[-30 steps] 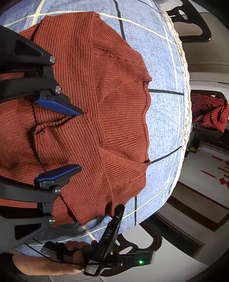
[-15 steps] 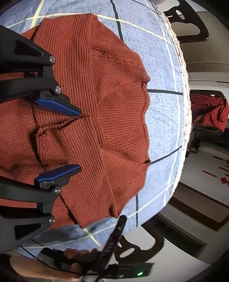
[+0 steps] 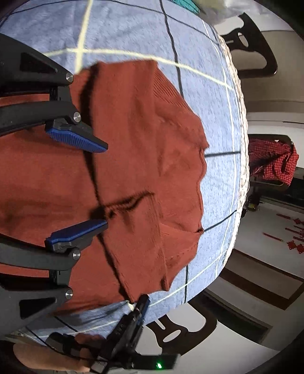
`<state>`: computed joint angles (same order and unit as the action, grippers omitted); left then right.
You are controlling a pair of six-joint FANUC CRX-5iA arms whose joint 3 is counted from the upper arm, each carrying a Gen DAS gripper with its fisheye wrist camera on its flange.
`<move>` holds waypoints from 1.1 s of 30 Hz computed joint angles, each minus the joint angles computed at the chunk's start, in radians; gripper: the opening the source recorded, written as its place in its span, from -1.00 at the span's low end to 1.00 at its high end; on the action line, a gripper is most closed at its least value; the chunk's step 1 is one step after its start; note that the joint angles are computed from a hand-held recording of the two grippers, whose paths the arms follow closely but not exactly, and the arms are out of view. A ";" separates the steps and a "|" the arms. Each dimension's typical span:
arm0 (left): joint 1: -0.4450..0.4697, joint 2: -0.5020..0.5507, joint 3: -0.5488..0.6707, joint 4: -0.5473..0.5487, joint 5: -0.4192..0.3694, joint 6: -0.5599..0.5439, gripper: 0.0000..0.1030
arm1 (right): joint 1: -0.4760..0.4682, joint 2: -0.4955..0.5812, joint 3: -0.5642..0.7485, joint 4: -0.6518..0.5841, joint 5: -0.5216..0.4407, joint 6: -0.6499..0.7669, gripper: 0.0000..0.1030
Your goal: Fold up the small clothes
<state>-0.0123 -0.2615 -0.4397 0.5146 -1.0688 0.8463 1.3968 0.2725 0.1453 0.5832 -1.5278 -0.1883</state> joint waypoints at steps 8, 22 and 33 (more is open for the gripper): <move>0.068 -0.115 -0.078 -0.038 -0.021 -0.055 0.28 | 0.021 0.040 0.053 -0.023 -0.032 0.010 -0.73; 0.297 -0.411 -0.254 -0.007 -0.109 -0.294 0.33 | 0.220 0.021 0.042 0.012 -0.065 -0.179 -0.07; 0.456 -0.460 -0.285 0.003 -0.259 -0.405 0.33 | 0.285 0.044 0.066 -0.052 -0.077 -0.258 -0.07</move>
<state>0.4442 -0.7219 -0.7252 0.5181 -1.3283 0.4413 1.6822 0.3165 0.2114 0.5316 -1.6051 -0.4462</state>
